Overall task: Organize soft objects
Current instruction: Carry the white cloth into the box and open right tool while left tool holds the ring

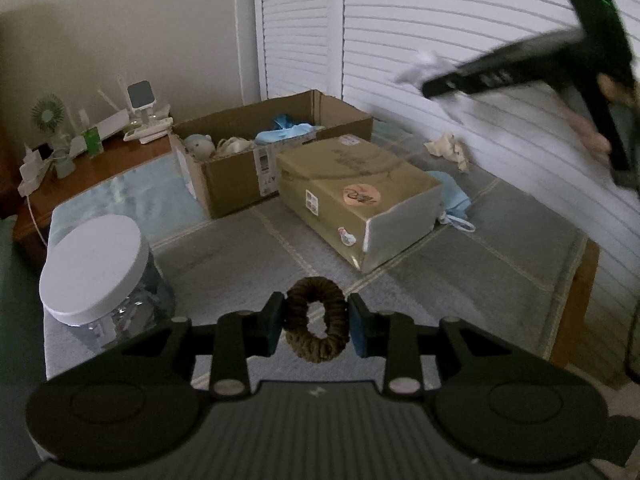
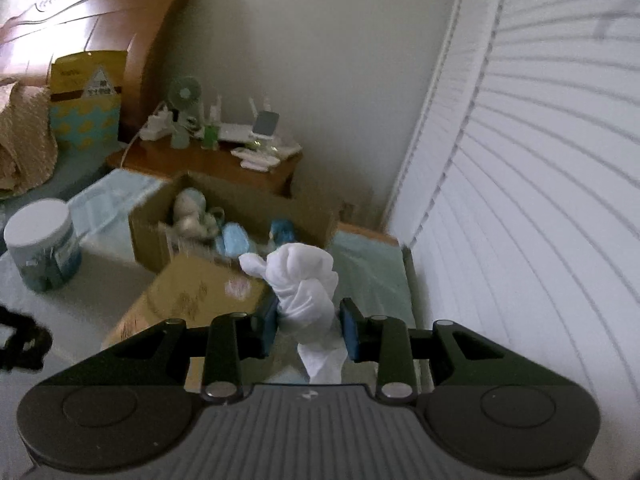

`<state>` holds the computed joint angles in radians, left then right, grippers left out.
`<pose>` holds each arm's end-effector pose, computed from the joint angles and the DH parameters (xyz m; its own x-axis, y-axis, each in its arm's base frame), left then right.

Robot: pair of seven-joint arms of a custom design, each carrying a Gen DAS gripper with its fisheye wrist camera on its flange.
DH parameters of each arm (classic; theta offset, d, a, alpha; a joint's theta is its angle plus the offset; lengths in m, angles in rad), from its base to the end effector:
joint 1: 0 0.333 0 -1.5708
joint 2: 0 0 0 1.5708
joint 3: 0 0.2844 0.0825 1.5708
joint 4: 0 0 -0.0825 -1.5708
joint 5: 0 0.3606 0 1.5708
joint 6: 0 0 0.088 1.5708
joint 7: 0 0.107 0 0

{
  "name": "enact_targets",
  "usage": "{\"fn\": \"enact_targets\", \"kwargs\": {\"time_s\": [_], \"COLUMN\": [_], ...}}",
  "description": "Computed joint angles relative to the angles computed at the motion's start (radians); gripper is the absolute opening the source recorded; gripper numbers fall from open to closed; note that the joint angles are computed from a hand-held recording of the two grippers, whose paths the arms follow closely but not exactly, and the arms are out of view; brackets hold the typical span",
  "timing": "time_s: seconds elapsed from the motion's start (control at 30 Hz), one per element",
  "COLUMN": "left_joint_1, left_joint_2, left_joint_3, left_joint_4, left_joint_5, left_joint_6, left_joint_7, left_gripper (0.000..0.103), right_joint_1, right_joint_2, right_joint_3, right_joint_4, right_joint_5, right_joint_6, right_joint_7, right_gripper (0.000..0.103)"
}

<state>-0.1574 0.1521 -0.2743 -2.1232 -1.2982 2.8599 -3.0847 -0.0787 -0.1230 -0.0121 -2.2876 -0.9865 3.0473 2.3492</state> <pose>0.5310 -0.1834 0.3607 -0.7547 -0.6557 -0.0237 -0.4221 0.5128 -0.7476 0.5148 0.0179 0.4633 -0.0269 -0.9777 0.2082 -0.6179 -0.1474 -0.7723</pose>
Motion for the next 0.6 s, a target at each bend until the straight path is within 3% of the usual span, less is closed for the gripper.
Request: {"fn": "enact_targets", "kwargs": {"time_s": [0.23, 0.33, 0.43, 0.5, 0.6], "left_joint_1": [0.003, 0.004, 0.008, 0.012, 0.018], "left_joint_2": [-0.002, 0.007, 0.018, 0.026, 0.034], "left_joint_3": [0.007, 0.009, 0.005, 0.002, -0.003], "left_joint_4": [-0.003, 0.003, 0.011, 0.018, 0.028], "left_joint_5": [0.020, 0.051, 0.071, 0.085, 0.104], "left_joint_6": [0.009, 0.013, 0.021, 0.022, 0.019], "left_joint_7": [-0.046, -0.085, -0.109, -0.127, -0.142], "left_gripper": [0.032, 0.032, 0.032, 0.032, 0.032], "right_joint_1": [0.060, 0.052, 0.048, 0.037, 0.037], "right_joint_2": [0.185, 0.270, 0.350, 0.382, 0.394], "right_joint_3": [-0.031, -0.005, 0.013, 0.034, 0.042], "right_joint_4": [0.204, 0.295, 0.391, 0.425, 0.424], "right_joint_5": [0.301, 0.501, 0.618, 0.694, 0.770], "right_joint_6": [0.018, 0.009, -0.027, -0.047, -0.057], "right_joint_7": [-0.305, -0.492, -0.602, -0.672, -0.742], "right_gripper": [0.038, 0.038, 0.038, 0.041, 0.061]}}
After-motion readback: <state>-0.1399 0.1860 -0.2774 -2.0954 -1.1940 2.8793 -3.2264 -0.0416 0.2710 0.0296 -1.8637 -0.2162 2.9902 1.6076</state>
